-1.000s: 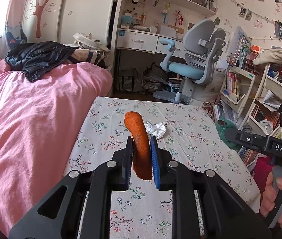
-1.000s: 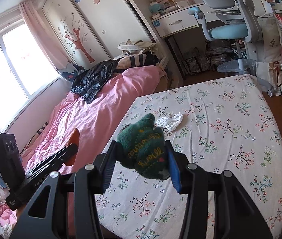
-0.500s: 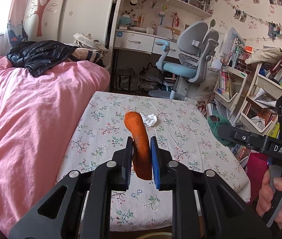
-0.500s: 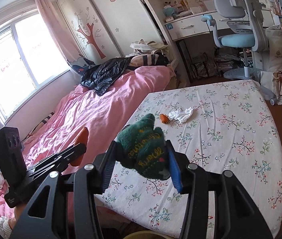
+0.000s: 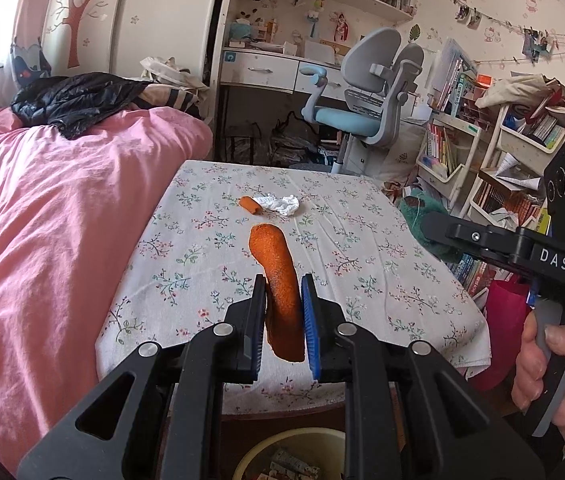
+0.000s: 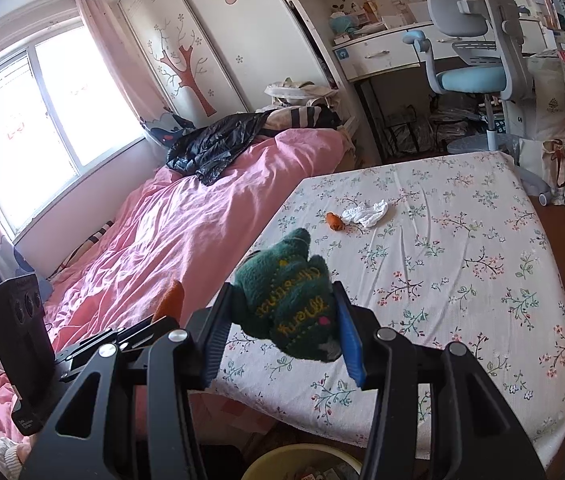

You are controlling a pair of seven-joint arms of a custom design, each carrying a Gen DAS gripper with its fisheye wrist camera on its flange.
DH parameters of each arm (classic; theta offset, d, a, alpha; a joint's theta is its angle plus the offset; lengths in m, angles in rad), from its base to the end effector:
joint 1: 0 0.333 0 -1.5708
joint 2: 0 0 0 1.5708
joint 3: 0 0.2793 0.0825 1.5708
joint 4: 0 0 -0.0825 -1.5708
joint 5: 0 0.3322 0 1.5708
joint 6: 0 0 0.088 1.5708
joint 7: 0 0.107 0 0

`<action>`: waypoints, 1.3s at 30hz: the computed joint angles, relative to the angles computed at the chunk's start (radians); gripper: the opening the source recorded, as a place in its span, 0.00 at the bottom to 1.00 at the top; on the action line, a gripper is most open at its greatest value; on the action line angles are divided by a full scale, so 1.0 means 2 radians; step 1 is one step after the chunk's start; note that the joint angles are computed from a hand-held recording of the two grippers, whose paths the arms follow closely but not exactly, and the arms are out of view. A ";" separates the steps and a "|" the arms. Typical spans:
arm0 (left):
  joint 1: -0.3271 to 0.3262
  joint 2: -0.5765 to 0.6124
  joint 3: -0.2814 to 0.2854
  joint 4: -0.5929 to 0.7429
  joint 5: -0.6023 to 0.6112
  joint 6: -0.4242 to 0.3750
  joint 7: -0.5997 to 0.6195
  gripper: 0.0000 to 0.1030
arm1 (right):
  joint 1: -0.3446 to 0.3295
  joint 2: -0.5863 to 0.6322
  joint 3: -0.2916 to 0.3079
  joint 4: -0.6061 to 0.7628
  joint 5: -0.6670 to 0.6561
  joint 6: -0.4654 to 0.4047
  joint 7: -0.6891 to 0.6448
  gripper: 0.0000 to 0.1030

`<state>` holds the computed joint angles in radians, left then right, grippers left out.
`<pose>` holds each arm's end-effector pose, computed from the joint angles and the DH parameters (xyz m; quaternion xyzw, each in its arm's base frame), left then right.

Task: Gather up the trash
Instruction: 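Carry the green plush toy and orange peel off the bed toward the yellow bucket, then open the left tool to drop the orange peel while the right tool releases the plush toy into the bucket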

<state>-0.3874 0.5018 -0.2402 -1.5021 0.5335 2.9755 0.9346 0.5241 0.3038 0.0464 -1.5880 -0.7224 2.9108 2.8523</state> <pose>0.5476 -0.3949 0.4885 -0.4916 0.7265 -0.4415 0.1886 0.5158 0.3738 0.5534 -0.5746 0.6370 -0.1667 0.4861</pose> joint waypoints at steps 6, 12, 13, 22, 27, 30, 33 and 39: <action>0.002 -0.031 -0.004 -0.058 0.004 0.009 -0.009 0.16 | 0.005 -0.017 -0.002 -0.028 -0.016 0.005 0.026 0.47; 0.003 -0.052 -0.011 -0.097 0.008 0.009 -0.010 0.16 | 0.005 -0.027 0.002 -0.044 -0.028 0.008 0.040 0.47; 0.005 -0.055 -0.014 -0.103 0.007 0.007 -0.008 0.16 | 0.005 -0.029 0.002 -0.047 -0.030 0.010 0.044 0.47; 0.018 -0.077 -0.043 -0.152 -0.021 -0.006 0.027 0.16 | 0.001 -0.038 0.004 -0.060 -0.050 0.018 0.069 0.47; 0.029 -0.087 -0.068 -0.174 -0.058 -0.026 0.069 0.17 | -0.001 -0.045 0.005 -0.070 -0.059 0.024 0.080 0.47; 0.044 -0.088 -0.094 -0.182 -0.101 -0.046 0.116 0.24 | -0.001 -0.047 0.006 -0.074 -0.062 0.025 0.083 0.47; 0.024 -0.093 -0.076 -0.185 -0.099 -0.061 0.112 0.48 | -0.001 -0.050 0.007 -0.079 -0.066 0.027 0.089 0.47; -0.011 -0.105 -0.023 -0.194 -0.041 -0.036 0.028 0.65 | 0.001 -0.056 0.009 -0.088 -0.078 0.027 0.106 0.47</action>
<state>-0.4097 0.2910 -0.2857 -1.8897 0.4513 2.9041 0.9900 0.5264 0.1916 0.0639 -1.7649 -0.8782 2.9638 3.0641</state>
